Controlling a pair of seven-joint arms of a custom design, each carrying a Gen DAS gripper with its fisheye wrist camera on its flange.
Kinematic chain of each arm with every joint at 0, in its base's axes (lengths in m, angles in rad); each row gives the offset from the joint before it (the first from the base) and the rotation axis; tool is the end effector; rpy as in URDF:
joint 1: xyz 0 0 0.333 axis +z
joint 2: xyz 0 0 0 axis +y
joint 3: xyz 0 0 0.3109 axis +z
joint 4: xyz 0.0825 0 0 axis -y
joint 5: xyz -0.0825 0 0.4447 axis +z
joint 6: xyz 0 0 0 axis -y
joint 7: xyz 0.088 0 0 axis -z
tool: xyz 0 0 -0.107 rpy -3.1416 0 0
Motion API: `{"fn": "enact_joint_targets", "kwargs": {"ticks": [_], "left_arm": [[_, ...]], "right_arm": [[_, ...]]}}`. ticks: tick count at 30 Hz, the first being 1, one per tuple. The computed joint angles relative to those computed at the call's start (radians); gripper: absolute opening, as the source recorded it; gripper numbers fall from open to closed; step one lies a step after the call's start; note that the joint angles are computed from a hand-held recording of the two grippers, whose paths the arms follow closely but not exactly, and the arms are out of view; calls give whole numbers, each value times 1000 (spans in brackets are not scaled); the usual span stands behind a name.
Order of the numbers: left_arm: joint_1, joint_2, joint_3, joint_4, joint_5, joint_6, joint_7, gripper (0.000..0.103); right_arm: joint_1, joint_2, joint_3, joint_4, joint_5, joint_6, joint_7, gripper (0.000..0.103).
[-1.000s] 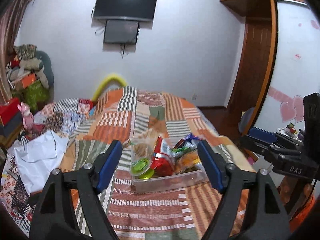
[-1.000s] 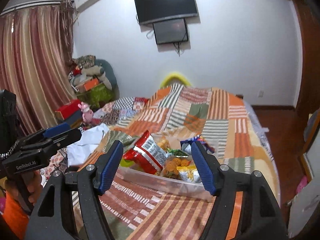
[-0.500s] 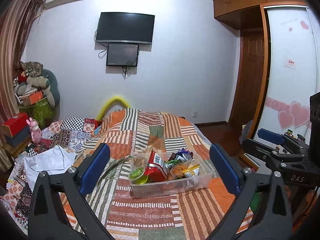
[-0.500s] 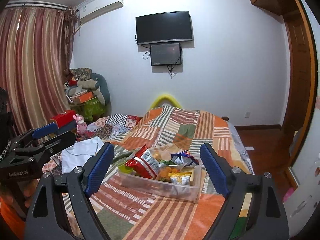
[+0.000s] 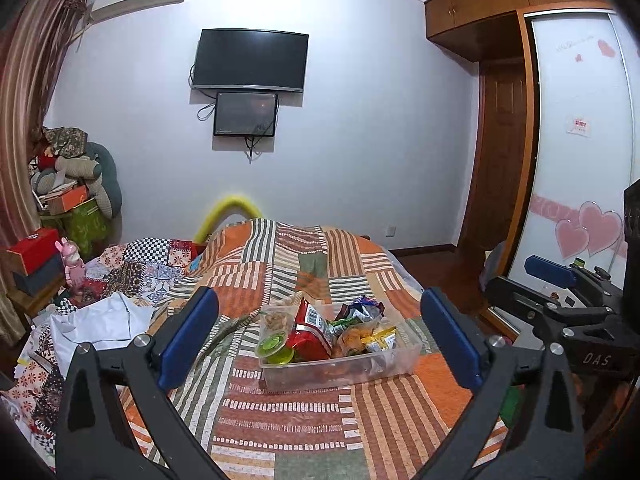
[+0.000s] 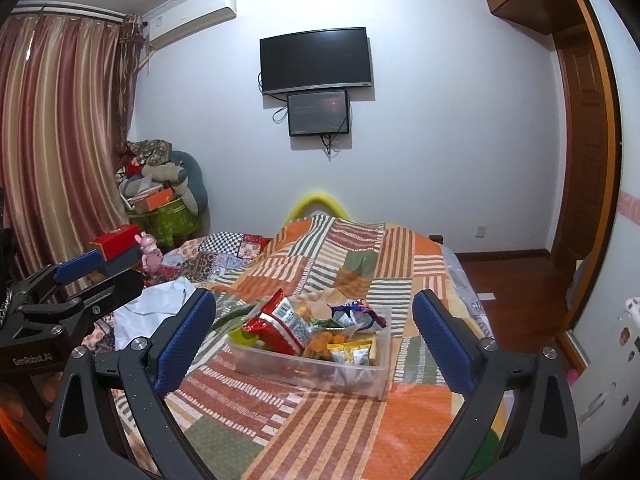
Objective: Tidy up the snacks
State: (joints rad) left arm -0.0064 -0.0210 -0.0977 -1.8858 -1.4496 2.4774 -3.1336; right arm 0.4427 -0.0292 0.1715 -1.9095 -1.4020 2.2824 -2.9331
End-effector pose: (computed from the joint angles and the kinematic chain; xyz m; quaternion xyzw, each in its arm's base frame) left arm 0.6549 -0.0655 0.5558 -0.3337 0.7342 -0.5565 0.1996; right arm 0.5448 0.3570 0.5438 -0.4598 0.6685 -0.4568 0.3647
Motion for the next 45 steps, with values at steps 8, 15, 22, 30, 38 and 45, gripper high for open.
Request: {"fn": "enact_joint_targets", "kwargs": {"ticks": [8, 15, 22, 30, 38, 45], "left_arm": [[2, -3, 2, -4, 3, -9, 3, 102], [2, -3, 3, -4, 8, -11, -2, 102], [0, -4, 2, -5, 12, -7, -7, 102], [0, -4, 2, -6, 10, -9, 0, 102], [3, -1, 3, -3, 19, -16, -14, 102], [4, 0, 1, 0, 25, -16, -13, 102]], "right_arm": [[3, -3, 3, -5, 2, -6, 5, 100], [3, -4, 3, -6, 3, -7, 6, 102], [3, -8, 5, -9, 6, -14, 11, 102], [0, -13, 7, -13, 7, -18, 14, 103], [-1, -14, 7, -12, 6, -16, 17, 103], [-5, -20, 7, -19, 0, -5, 42, 103]]}}
